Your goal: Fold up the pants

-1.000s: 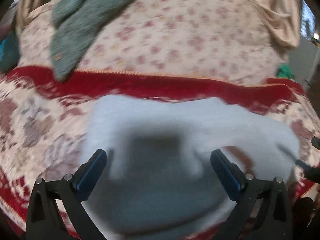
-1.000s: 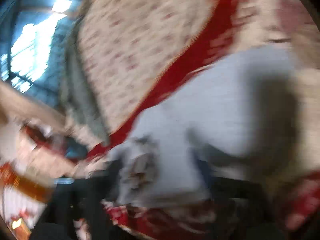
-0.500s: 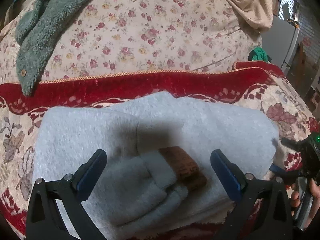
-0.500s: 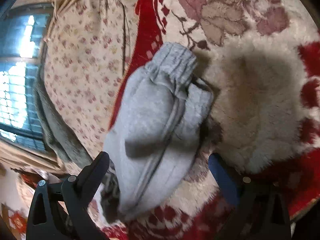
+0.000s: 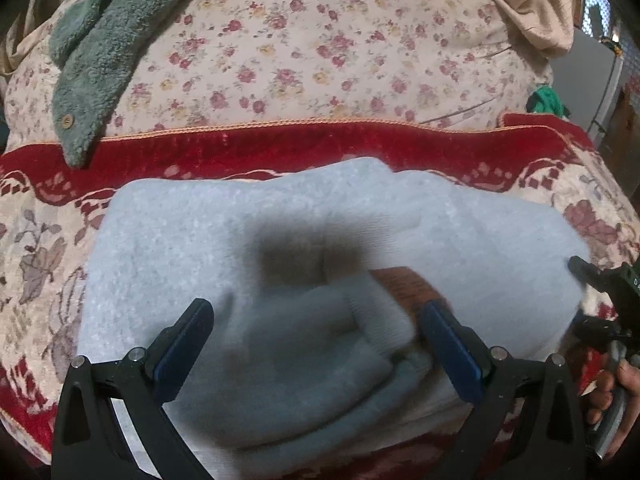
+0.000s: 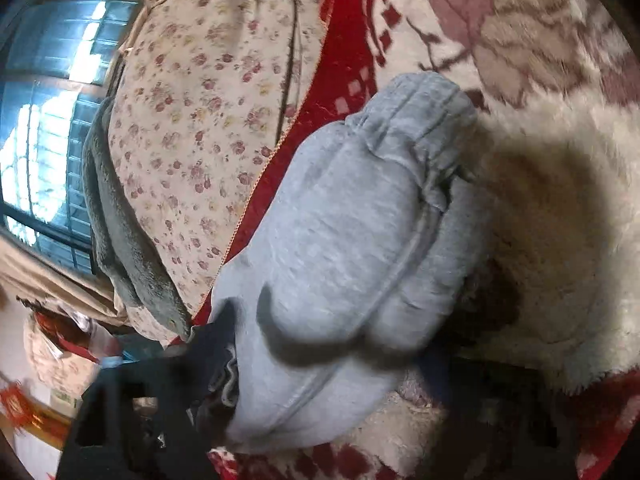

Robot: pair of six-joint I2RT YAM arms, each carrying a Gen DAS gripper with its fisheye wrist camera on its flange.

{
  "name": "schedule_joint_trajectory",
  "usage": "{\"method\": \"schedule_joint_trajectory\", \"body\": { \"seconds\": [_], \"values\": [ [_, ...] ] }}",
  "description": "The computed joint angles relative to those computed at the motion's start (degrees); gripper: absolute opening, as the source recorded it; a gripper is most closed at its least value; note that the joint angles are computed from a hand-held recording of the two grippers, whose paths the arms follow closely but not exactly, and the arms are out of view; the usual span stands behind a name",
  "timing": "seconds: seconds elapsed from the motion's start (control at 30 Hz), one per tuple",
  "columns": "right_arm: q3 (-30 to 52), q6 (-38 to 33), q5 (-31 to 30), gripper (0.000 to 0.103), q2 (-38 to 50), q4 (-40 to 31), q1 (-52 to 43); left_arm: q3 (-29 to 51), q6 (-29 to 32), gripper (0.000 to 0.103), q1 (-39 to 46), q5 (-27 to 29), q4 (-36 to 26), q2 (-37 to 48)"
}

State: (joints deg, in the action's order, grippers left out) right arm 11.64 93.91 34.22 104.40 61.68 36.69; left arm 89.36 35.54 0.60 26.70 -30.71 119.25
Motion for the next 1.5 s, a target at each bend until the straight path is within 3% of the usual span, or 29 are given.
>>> {"method": "schedule_joint_trajectory", "body": {
  "seconds": [0.17, 0.23, 0.33, 0.47, 0.57, 0.73, 0.83, 1.13, 1.17, 1.2, 1.3, 1.43, 1.5],
  "values": [
    [-2.1, -2.2, 1.8, 0.039, 4.6, 11.6, 0.9, 1.0, -0.1, 0.103, 0.6, -1.2, 0.0, 0.9],
    [-2.4, -4.2, 1.7, 0.037, 2.2, 10.8, 0.8, 0.6, -0.1, 0.103, 0.9, -1.4, 0.8, 0.5],
    [-1.9, -8.1, 1.6, 0.033, -5.4, 4.2, 0.7, 0.6, -0.2, 0.103, 1.3, -2.1, 1.7, 0.4],
    [2.1, -13.3, 3.3, 0.032, -17.0, -11.0, 1.9, 3.2, -1.1, 0.103, 2.3, -2.1, -0.1, 2.0],
    [6.3, -18.2, 3.6, 0.032, -20.7, -18.3, 2.4, 5.1, -1.8, 0.103, 3.3, -2.0, -0.8, 3.1],
    [14.5, -26.4, 0.1, 0.032, -21.5, -24.7, 1.5, 11.0, -2.2, 0.103, 5.9, -0.1, -4.6, 6.0],
    [21.4, -31.3, -3.5, 0.032, -19.2, -28.2, 0.9, 12.0, -3.2, 0.103, 7.1, -0.5, -3.8, 6.2],
    [43.9, -42.6, -15.2, 0.031, -5.6, -37.0, 0.9, 27.7, -7.4, 0.103, 12.2, 1.9, -10.7, 14.2],
    [46.1, -43.5, -16.9, 0.029, -3.8, -37.1, 0.9, 29.1, -7.8, 0.103, 12.6, 1.8, -11.2, 15.0],
    [48.2, -44.2, -20.1, 0.017, -1.7, -35.9, 0.6, 31.1, -8.3, 0.103, 13.2, 1.7, -11.7, 16.1],
    [61.6, -47.7, -21.2, 0.017, 6.2, -49.1, 1.0, 37.3, -9.8, 0.103, 14.9, 1.4, -13.3, 19.6],
    [63.0, -42.0, -32.5, 0.017, 13.5, -43.4, -1.5, 47.3, -11.4, 0.103, 16.4, 1.1, -18.4, 25.4],
    [62.3, -40.4, -32.6, 0.018, 14.2, -42.7, -1.6, 48.6, -11.2, 0.103, 16.4, 0.5, -18.8, 26.4]
  ]
}}
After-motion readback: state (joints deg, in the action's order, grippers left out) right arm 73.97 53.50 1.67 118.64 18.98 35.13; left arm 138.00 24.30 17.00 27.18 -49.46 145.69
